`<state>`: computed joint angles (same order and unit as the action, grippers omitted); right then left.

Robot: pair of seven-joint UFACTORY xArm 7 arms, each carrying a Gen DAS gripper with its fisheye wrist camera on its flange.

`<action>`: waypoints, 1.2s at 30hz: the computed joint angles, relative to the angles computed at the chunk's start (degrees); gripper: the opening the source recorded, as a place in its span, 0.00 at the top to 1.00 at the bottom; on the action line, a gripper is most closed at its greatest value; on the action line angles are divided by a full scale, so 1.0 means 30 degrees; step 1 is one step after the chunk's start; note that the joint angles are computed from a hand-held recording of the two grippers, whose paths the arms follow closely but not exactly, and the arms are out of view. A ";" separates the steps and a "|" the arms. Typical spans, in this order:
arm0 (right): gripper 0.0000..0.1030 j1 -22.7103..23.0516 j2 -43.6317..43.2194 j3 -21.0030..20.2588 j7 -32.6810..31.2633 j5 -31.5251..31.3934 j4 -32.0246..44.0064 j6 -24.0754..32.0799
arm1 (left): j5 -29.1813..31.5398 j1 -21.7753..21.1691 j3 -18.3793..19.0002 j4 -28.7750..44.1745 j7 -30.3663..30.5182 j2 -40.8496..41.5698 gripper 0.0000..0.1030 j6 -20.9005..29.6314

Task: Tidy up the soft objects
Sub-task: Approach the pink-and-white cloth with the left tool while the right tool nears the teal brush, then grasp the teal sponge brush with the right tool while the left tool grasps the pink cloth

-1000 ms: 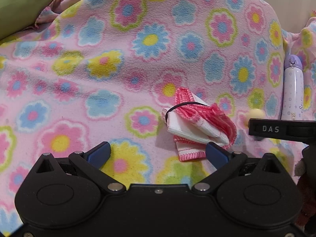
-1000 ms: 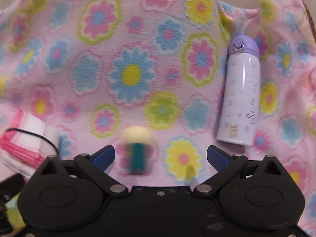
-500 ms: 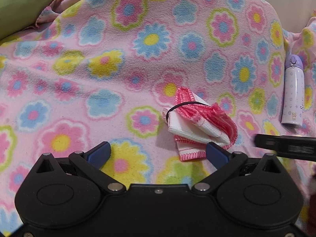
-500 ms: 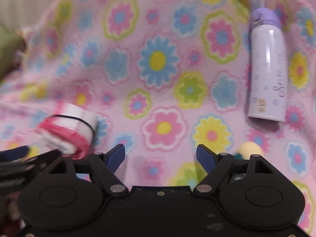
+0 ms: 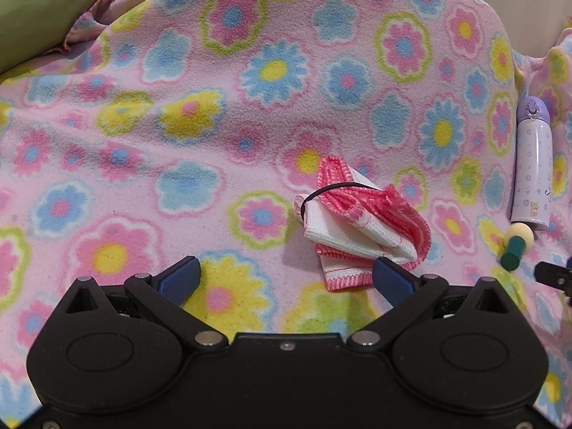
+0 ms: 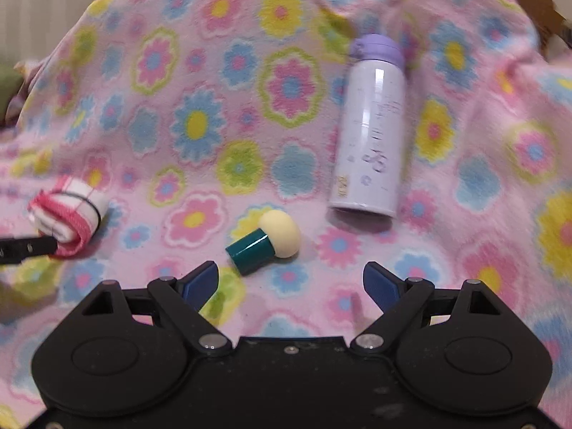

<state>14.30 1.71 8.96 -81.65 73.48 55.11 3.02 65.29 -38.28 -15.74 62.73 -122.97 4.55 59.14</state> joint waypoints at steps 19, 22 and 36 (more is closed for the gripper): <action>0.39 -0.2005 0.2877 0.1153 -0.2049 -0.3547 0.3165 0.3871 | -0.0122 -0.0002 0.0043 0.0063 0.0216 0.0052 0.04 -0.0004; 0.45 -0.1860 0.2988 0.1224 -0.1373 -0.4427 0.3089 0.3547 | -0.0122 0.0000 0.0042 0.0047 0.0217 0.0042 0.04 -0.0010; 0.44 0.0583 0.1591 0.1942 0.4682 -0.5088 0.0608 0.0090 | -0.0189 0.0019 0.0047 0.0116 0.0340 0.0047 0.04 -0.0003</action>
